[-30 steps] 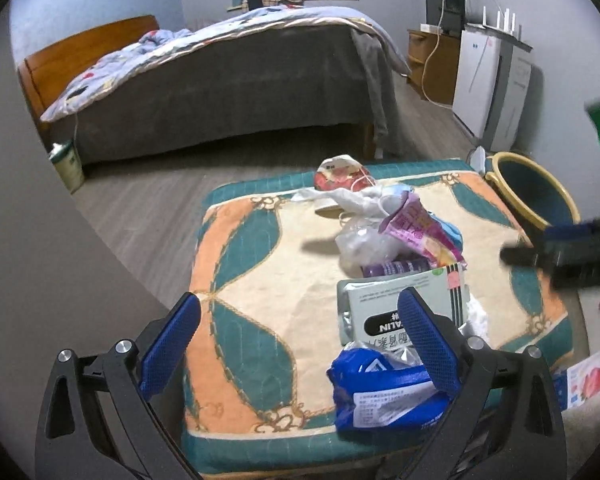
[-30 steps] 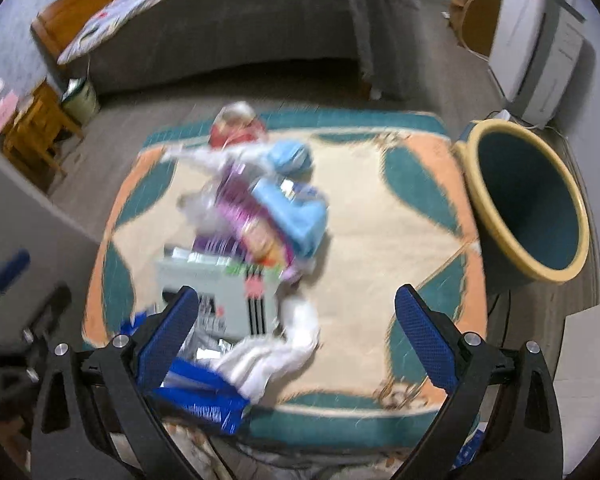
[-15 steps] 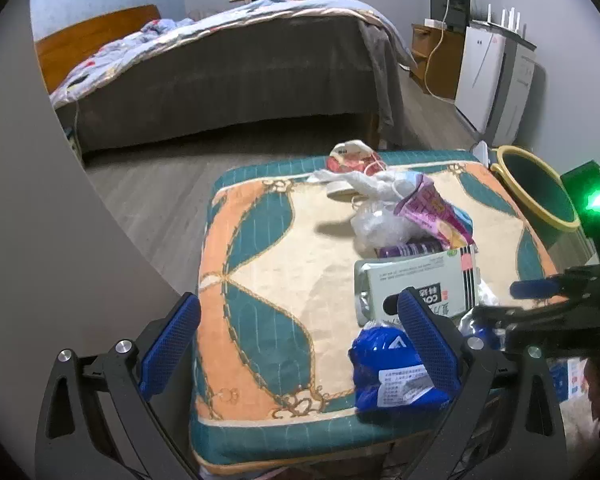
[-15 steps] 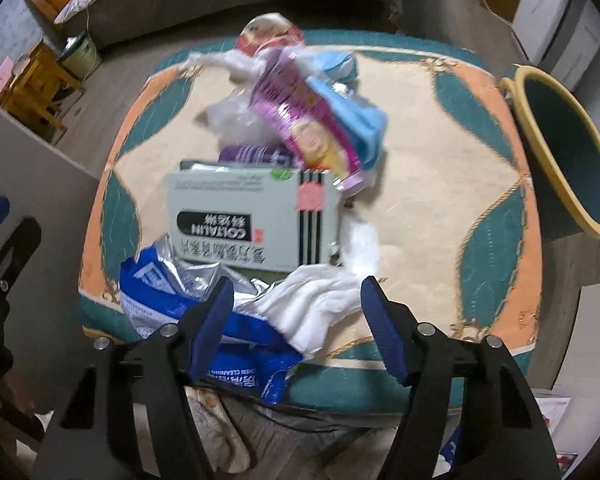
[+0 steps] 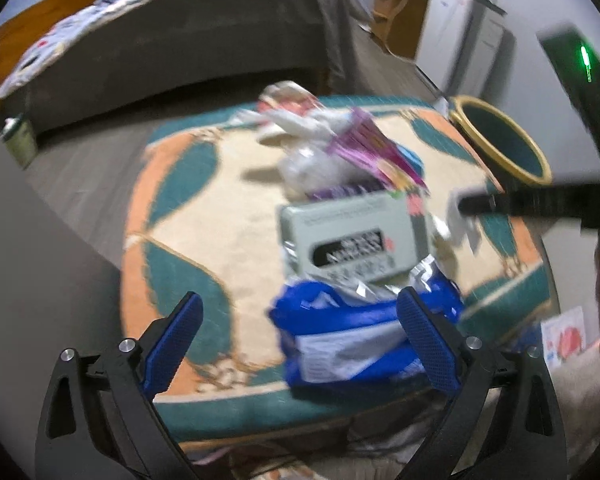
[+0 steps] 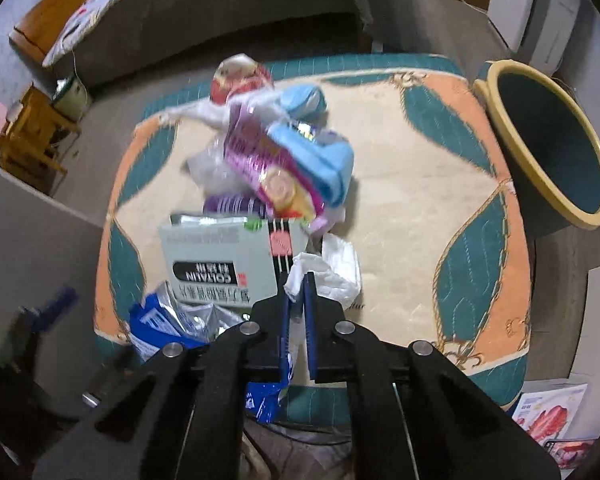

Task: Collect trash
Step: 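Grasp the blue-and-white wrapper with the left tool while the right tool grasps the white tissue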

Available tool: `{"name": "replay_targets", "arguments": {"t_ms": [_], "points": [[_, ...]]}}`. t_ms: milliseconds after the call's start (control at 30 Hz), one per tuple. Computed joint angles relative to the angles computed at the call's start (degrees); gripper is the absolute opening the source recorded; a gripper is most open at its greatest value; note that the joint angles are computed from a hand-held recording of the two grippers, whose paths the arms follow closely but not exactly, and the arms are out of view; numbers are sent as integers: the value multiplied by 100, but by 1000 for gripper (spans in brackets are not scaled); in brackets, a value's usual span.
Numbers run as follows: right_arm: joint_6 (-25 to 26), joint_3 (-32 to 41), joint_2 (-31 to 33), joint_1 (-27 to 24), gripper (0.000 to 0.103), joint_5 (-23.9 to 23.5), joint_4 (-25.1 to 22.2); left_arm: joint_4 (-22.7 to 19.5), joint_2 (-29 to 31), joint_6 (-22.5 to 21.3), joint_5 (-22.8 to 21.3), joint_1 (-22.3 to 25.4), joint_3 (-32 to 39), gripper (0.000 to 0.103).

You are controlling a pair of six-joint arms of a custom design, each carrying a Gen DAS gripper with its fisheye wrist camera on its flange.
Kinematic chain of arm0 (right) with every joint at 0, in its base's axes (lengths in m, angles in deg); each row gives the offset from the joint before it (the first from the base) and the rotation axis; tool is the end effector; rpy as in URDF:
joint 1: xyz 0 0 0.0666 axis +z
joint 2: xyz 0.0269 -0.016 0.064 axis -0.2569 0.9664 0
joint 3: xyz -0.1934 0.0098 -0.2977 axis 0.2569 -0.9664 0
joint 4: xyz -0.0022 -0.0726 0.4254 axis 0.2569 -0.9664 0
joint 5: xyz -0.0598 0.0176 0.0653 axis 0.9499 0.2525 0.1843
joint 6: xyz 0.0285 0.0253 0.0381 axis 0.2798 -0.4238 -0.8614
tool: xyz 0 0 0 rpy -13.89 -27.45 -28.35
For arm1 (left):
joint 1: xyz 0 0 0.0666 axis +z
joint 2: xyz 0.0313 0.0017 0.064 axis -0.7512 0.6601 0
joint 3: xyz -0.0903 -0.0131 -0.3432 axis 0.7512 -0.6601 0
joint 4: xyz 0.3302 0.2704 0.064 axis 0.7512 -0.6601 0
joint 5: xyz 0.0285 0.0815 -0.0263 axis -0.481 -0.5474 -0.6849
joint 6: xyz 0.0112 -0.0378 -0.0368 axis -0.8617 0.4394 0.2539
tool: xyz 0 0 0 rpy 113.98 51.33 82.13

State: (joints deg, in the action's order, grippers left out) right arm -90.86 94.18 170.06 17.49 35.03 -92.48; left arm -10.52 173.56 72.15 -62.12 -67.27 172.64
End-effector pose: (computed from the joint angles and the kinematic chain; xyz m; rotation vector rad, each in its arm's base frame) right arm 0.5098 0.3181 0.4783 0.3800 2.7387 0.2309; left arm 0.5026 -0.1742 0.4437 0.6630 2.5044 -0.2308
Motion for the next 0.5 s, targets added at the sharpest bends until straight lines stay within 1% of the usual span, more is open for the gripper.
{"name": "replay_targets", "arguments": {"t_ms": [100,233,267,300,333,367,433,467,500], "points": [[25,-14,-32,-33,6,-39,31,-188,49,-179,-24,-124,-37,96],[52,-25,-50,-63,6,-94,55,-539,210,-428,-334,-252,-25,93],[57,-18,-45,-63,6,-112,63,-624,256,-503,-404,-274,-19,84],[61,-14,-44,-63,6,-125,71,-687,304,-548,-453,-284,6,71],[61,-24,-55,-63,6,-132,84,-787,362,-592,-431,-283,41,67],[64,-39,-70,-67,6,-147,111,-814,379,-589,-358,-265,58,66],[72,-53,-96,-77,6,-167,137,-814,371,-557,-182,-216,101,52],[76,-60,-110,-82,6,-173,145,-832,377,-523,-118,-193,131,41],[76,-54,-122,-91,6,-174,152,-857,391,-478,-28,-160,183,37]]}}
